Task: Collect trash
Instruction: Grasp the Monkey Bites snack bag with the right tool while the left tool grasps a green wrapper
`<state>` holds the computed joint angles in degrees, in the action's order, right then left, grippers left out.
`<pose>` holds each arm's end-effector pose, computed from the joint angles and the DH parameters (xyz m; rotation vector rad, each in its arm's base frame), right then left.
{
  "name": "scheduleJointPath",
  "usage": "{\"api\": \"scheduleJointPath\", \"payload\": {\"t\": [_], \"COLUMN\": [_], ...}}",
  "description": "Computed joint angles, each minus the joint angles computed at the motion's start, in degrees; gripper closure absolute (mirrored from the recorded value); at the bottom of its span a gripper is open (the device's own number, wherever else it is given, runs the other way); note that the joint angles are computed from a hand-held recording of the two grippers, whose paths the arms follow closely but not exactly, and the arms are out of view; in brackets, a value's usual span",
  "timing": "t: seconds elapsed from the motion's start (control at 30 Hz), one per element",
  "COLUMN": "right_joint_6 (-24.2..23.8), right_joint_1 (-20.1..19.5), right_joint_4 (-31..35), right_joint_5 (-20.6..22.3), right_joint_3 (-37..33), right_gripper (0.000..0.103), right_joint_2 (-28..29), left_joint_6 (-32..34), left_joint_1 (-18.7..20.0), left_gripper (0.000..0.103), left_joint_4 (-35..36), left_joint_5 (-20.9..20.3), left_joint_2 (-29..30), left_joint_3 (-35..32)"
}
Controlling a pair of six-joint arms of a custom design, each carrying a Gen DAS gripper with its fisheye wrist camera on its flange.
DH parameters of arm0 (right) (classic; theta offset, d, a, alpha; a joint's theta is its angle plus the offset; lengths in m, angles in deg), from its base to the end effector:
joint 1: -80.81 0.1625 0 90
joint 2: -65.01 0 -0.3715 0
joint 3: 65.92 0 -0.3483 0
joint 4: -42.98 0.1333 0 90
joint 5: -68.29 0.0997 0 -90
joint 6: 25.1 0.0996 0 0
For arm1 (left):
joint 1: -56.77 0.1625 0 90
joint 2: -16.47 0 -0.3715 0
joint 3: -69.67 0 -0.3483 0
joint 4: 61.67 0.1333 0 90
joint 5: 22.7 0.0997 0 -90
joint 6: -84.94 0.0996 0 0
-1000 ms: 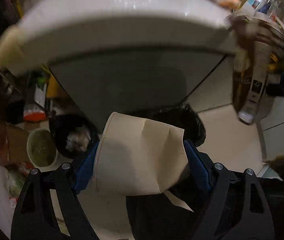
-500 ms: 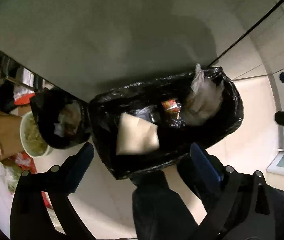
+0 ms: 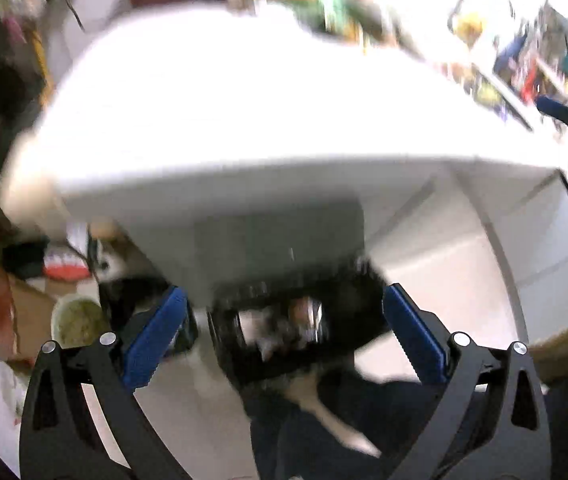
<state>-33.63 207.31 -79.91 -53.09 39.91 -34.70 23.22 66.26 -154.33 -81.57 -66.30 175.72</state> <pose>0.3099 -0.2819 0.4605 0.8402 -2.4836 0.7817 -0.3936 -0.2532 0.2785 0.5506 2.5264 -0.5285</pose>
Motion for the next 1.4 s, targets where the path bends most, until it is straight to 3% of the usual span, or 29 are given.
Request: {"api": "scheduleJointPath", "payload": {"t": [0.03, 0.13, 0.2, 0.3, 0.33, 0.4, 0.47, 0.53, 0.6, 0.7, 0.93, 1.07, 1.2, 1.4], "right_joint_6": [-2.8, -14.4, -22.1, -25.5, -25.6, -26.3, -26.0, -23.8, -20.4, -21.0, -14.1, -10.6, -8.0, -6.0], "right_joint_1": [-0.1, -0.7, -2.9, -5.5, -6.4, -7.5, -8.6, -9.6, -10.3, -9.2, -4.7, -2.7, -1.4, -0.4], "right_joint_4": [-6.0, -24.0, -33.9, -34.1, -32.4, -30.5, -29.6, -26.6, -22.9, -24.7, -21.0, -19.7, -17.4, -16.0], "right_joint_5": [-1.1, -10.7, -11.7, -13.8, -14.6, -17.4, -19.1, -19.4, -17.6, -15.5, -6.8, -6.5, -8.7, -11.5], "right_joint_3": [0.2, -3.9, -5.6, -11.7, -13.5, -16.7, -18.4, -20.2, -21.9, -21.4, -19.7, -18.3, -16.1, -13.0], "right_gripper": [0.005, 0.005, 0.01, 0.021, 0.03, 0.036, 0.051, 0.084, 0.09, 0.098, 0.098, 0.097, 0.095, 0.09], "right_joint_2": [1.4, 13.1, 19.6, 27.8, 30.0, 33.5, 35.1, 35.7, 35.2, 33.5, 23.4, 18.8, 15.0, 11.1], "left_joint_6": [0.0, -0.3, -0.1, -0.2, -0.4, -0.6, -1.5, -2.1, -1.7, 1.8, 18.0, 23.7, 24.3, 23.8], "left_joint_1": [0.1, 0.7, 1.2, 1.3, 1.2, 1.4, 1.3, 1.4, 1.9, 3.4, 11.4, 15.8, 19.3, 20.4], "left_gripper": [0.007, 0.007, 0.007, 0.007, 0.007, 0.007, 0.007, 0.007, 0.007, 0.007, 0.007, 0.007, 0.007, 0.009], "left_joint_4": [-0.2, -2.5, -5.3, -5.2, -4.5, -3.8, -2.9, -1.9, -1.6, -5.9, -28.3, -35.6, -36.7, -33.0], "left_joint_5": [1.9, 6.8, 8.4, 10.5, 11.1, 11.8, 12.0, 11.8, 11.7, 11.4, 4.7, 0.7, -2.7, 0.0], "left_joint_2": [0.5, 2.4, 3.2, 4.1, 4.2, 4.3, 3.9, 3.5, 4.0, 5.4, 15.9, 23.8, 30.5, 34.9], "left_joint_3": [-1.2, -3.7, -4.3, -5.7, -6.2, -6.7, -6.6, -6.7, -7.3, -7.6, -12.2, -18.3, -24.5, -29.2]}}
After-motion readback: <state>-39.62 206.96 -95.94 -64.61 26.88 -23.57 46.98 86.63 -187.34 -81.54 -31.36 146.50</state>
